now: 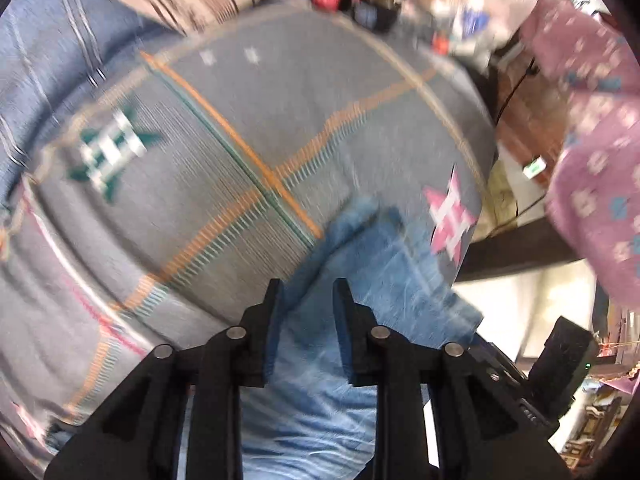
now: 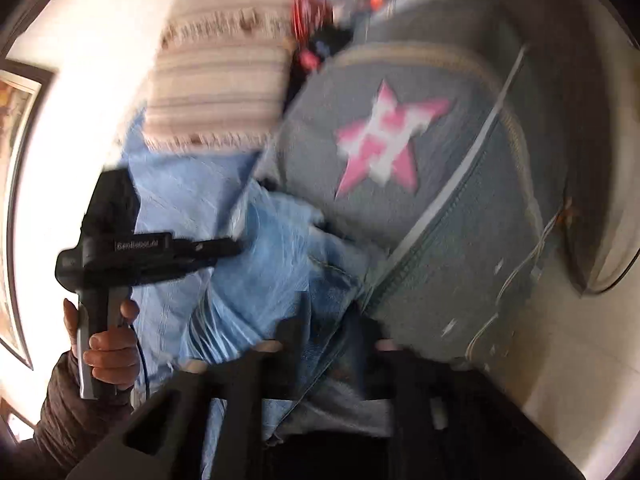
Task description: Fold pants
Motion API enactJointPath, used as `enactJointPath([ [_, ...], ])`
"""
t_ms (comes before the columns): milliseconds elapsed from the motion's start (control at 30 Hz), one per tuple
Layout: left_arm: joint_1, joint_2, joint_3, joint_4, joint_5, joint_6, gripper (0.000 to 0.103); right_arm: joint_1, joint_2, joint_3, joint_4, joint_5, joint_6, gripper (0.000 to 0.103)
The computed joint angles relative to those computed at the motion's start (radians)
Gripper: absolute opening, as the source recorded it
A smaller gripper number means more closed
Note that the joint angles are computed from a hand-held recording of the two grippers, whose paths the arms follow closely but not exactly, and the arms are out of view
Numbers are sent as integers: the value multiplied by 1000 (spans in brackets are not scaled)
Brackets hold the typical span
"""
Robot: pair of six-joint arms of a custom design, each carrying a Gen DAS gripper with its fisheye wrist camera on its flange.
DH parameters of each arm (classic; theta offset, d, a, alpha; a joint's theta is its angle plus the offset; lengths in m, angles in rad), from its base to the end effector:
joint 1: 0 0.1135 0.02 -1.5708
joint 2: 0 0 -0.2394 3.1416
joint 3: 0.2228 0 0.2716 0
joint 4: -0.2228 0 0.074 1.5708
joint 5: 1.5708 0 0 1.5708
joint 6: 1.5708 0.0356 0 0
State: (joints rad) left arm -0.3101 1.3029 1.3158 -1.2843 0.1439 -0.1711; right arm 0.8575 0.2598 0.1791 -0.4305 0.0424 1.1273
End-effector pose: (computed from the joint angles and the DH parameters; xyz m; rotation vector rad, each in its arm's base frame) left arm 0.2393 -0.0820 0.3034 0.2304 2.8605 -0.3040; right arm 0.1013 0.1148 0.1599 0.3376 2.2750 1.1011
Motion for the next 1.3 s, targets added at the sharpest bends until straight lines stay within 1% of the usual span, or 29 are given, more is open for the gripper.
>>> enactJointPath([
  [33, 19, -14, 15, -11, 11, 11, 48, 11, -58, 1, -67, 37, 5, 61],
  [67, 29, -25, 23, -15, 29, 20, 62, 12, -97, -6, -103, 53, 10, 62],
  [100, 22, -22, 29, -14, 39, 25, 65, -6, -86, -10, -87, 36, 7, 62],
  [167, -15, 11, 35, -12, 34, 42, 65, -11, -42, -25, -23, 22, 25, 62],
  [200, -42, 38, 36, -2, 24, 36, 65, -8, -6, -39, 49, 11, 35, 62],
  [267, -106, 74, 32, 8, -34, 28, 65, -6, 97, -31, 159, -1, 24, 62],
  [300, -106, 101, 40, 17, -46, 42, 65, 6, 181, -13, 217, 4, 14, 62],
  [333, -106, 127, 47, 23, -45, 44, 65, 5, 241, -5, 260, -12, 11, 62],
  [400, -107, 173, 59, 26, -27, 55, 65, 3, 367, 10, 392, -61, 16, 56],
  [467, -118, 210, 69, 35, -47, 79, 65, 22, 366, 17, 410, -49, -14, 56],
  [500, -119, 220, 68, 39, -53, 98, 65, 22, 383, 21, 438, -62, -36, 56],
  [567, -132, 251, 84, 40, -55, 126, 65, 15, 382, 16, 455, -77, -52, 55],
  [633, -155, 279, 97, 41, -73, 160, 66, -29, 384, 3, 457, -123, -54, 52],
  [667, -166, 286, 102, 45, -87, 178, 67, -47, 363, -25, 484, -151, -40, 51],
  [733, -185, 304, 117, 54, -98, 216, 73, -78, 341, -63, 528, -199, -23, 50],
  [833, -201, 334, 144, 59, -92, 257, 74, -72, 364, -61, 560, -203, -37, 51],
  [867, -205, 341, 156, 58, -89, 274, 74, -72, 378, -65, 589, -210, -35, 50],
  [933, -215, 344, 156, 82, -97, 333, 74, -77, 394, -69, 623, -223, -34, 50],
  [967, -217, 348, 156, 91, -101, 352, 76, -82, 411, -66, 641, -230, -33, 50],
  [1000, -212, 355, 163, 91, -95, 372, 76, -85, 415, -69, 653, -238, -31, 50],
  [1133, -225, 402, 215, 60, -93, 428, 76, -82, 409, -64, 637, -243, -37, 50],
  [1167, -222, 409, 225, 45, -80, 440, 79, -82, 418, -58, 639, -243, -39, 50],
  [1233, -226, 408, 223, 29, -41, 460, 79, -79, 425, -53, 638, -238, -43, 50],
  [1267, -224, 410, 229, 14, -5, 467, 78, -81, 430, -51, 642, -240, -44, 50],
  [1300, -225, 407, 228, 7, 29, 470, 75, -79, 432, -49, 639, -236, -47, 47],
])
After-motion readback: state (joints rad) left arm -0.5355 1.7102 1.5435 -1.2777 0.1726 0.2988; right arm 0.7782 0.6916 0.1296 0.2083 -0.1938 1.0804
